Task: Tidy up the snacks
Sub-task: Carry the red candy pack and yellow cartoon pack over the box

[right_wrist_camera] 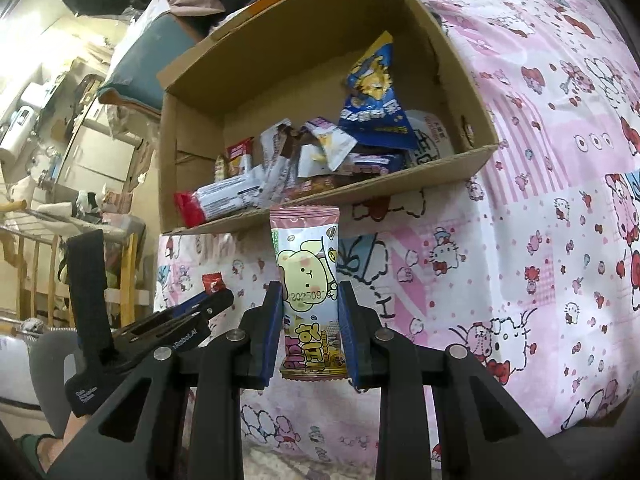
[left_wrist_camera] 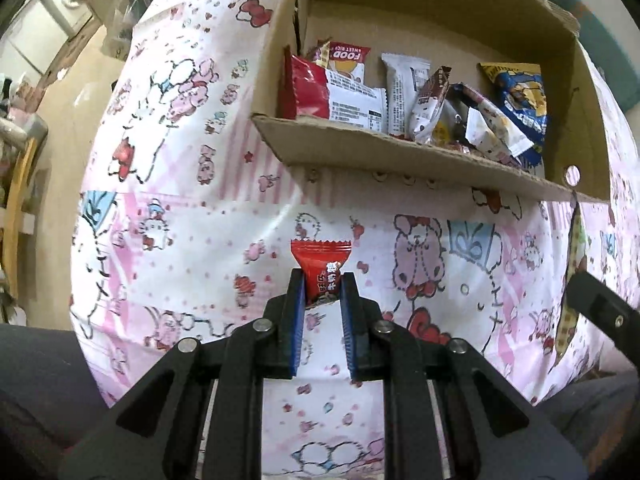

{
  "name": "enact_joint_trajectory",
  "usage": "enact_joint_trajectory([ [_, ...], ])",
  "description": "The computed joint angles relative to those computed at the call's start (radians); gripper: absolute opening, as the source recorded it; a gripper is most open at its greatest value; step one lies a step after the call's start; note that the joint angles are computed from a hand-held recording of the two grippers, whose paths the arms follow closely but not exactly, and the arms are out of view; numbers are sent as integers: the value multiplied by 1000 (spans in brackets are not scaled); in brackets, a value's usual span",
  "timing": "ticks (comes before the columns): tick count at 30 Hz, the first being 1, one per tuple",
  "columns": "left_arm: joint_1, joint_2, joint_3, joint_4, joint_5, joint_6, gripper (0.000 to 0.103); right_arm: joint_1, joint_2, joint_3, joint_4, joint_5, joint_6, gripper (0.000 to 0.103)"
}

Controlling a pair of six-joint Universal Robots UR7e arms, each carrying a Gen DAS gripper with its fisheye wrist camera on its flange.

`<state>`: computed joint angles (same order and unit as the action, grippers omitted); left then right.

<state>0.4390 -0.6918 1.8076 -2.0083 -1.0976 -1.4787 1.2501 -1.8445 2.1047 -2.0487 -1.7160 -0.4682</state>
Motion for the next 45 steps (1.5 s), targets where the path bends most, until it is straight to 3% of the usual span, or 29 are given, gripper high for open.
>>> enact_joint_trajectory([
  [6,-37,-51,20,28,-8,16,14,0,-20,0,66,24,-23,28],
  [10,-75,-77,0,91,58,64,14,-3,-42,-7,104,71,-49,28],
  [15,-101,-106,-39,156,163,92,14,-16,-68,-29,120,202,-91,28],
  [20,-93,-83,-82,157,292,134,14,-20,-76,-44,70,301,-116,28],
  [25,-60,-83,-104,118,339,174,14,-21,-54,-66,-18,370,-113,28],
  [32,-27,-51,-143,62,363,235,14,-25,0,-88,-119,376,-52,28],
  [45,29,28,-214,-50,381,372,14,19,134,-147,-208,260,-29,28],
])
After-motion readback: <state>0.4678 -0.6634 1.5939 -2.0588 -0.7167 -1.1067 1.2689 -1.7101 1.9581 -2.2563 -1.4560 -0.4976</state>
